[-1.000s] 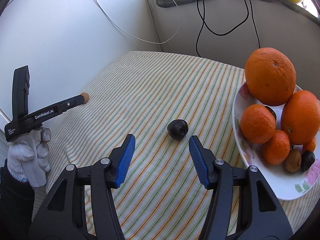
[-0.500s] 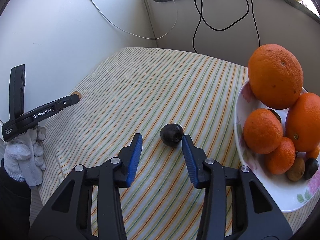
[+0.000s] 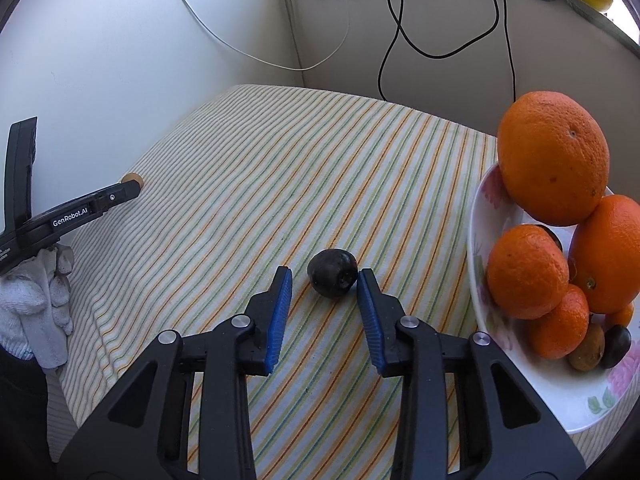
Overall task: Organize fruits
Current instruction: 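Close the left tool on the brown round fruit while the right tool grasps the dark plum, then lift both held fruits and carry them over the plate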
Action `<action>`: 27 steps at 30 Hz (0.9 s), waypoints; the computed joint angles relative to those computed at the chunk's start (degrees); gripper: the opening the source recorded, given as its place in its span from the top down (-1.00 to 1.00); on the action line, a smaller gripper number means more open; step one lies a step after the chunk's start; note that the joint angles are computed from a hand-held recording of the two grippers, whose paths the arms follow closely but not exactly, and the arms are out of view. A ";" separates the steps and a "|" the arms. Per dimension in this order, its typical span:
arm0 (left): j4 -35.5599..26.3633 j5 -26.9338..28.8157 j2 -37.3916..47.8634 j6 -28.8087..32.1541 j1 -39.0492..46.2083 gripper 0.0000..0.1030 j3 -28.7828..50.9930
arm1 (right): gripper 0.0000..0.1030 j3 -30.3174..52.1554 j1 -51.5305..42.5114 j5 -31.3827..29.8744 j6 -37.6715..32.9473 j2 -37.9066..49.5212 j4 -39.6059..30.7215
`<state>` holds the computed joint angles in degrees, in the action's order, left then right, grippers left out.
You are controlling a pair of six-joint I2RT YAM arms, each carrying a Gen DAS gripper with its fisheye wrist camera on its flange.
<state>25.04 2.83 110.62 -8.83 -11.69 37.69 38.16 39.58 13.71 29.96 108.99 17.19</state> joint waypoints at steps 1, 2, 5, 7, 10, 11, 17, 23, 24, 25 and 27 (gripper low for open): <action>-0.01 -0.05 0.15 0.08 0.15 0.45 0.07 | 0.43 0.04 0.04 0.25 0.10 0.05 -0.11; -0.16 -0.01 0.33 0.04 0.26 0.47 0.36 | 0.48 -0.05 -0.11 0.26 0.13 -0.02 -0.11; -0.05 0.99 0.48 -0.11 1.02 0.56 0.55 | 0.50 -0.51 -0.34 0.02 0.19 -0.29 0.26; 0.54 1.58 0.36 -0.02 1.41 0.56 0.01 | 0.51 -0.51 -0.18 0.27 0.14 -0.31 0.19; 1.21 1.63 0.10 0.40 1.22 0.57 -0.58 | 0.52 -0.80 -0.10 0.23 0.24 -0.48 0.50; 1.38 1.67 -0.04 0.57 1.13 0.57 -0.72 | 0.52 -0.88 -0.17 0.08 0.29 -0.50 0.69; 2.44 2.35 -1.63 1.01 1.03 0.57 -2.56 | 0.53 -2.27 -0.39 -0.57 0.05 -1.55 2.12; 3.55 3.68 -3.88 0.82 0.22 0.57 -5.07 | 0.53 -4.52 -0.31 -0.92 0.05 -3.73 3.52; 3.88 3.89 -4.52 0.62 -0.10 0.57 -5.74 | 0.53 -5.13 -0.27 -0.95 0.07 -4.29 3.81; 4.15 4.05 -5.20 0.46 -0.48 0.57 -6.42 | 0.53 -5.68 -0.29 -0.97 0.05 -4.93 4.02; 4.42 4.40 -6.66 0.32 -1.53 0.57 -7.63 | 0.53 -7.01 -0.07 -0.73 0.25 -6.27 4.48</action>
<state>29.47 7.22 103.97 -8.51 -13.22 30.06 31.15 39.50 12.98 30.21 102.73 21.68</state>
